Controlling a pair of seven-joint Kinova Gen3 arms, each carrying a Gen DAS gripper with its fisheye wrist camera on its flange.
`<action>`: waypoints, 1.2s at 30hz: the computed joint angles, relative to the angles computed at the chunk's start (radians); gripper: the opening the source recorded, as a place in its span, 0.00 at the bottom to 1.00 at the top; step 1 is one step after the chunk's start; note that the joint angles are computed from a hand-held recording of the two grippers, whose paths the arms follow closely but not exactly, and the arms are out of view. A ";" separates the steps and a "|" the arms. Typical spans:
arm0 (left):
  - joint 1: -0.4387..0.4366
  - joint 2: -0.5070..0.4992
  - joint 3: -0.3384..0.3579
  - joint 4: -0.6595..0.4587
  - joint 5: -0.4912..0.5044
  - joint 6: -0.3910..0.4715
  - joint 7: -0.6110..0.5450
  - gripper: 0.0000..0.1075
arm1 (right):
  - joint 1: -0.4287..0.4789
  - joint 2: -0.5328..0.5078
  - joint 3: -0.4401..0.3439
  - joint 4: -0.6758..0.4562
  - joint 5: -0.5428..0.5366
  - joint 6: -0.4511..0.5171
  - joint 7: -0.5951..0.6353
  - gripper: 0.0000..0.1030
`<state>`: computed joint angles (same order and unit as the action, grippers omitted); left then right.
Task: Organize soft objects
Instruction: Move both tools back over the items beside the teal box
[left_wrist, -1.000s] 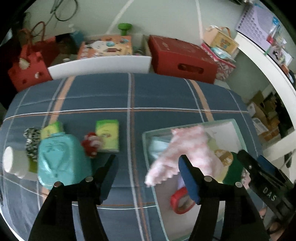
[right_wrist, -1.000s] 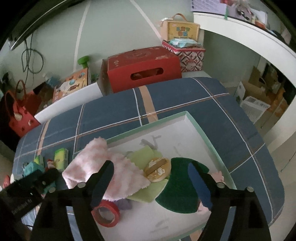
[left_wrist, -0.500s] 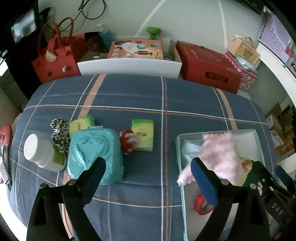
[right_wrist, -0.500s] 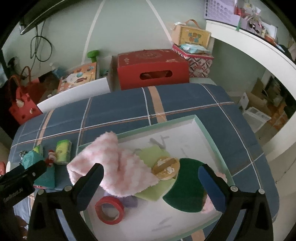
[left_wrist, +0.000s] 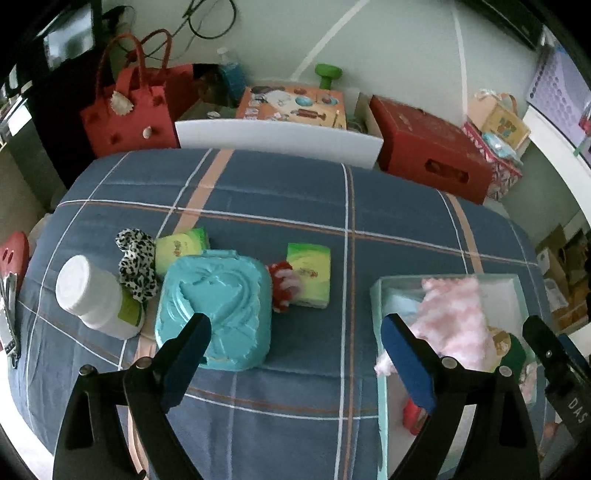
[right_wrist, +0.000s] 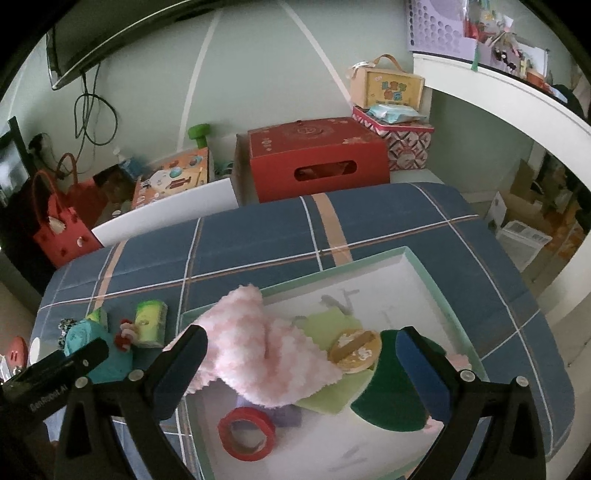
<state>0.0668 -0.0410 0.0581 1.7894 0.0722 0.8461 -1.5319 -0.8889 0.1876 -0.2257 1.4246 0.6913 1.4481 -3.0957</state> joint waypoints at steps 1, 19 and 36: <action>-0.001 0.004 0.000 -0.004 -0.007 0.004 0.002 0.87 | 0.001 0.001 0.001 0.000 0.000 -0.005 -0.003 1.00; -0.132 -0.018 -0.099 -0.040 0.134 0.020 -0.133 0.87 | -0.007 0.020 0.013 -0.022 -0.010 -0.093 0.034 1.00; -0.349 0.244 -0.133 -0.389 0.157 0.284 -0.335 0.87 | 0.083 0.138 0.060 -0.170 -0.242 -0.383 0.347 1.00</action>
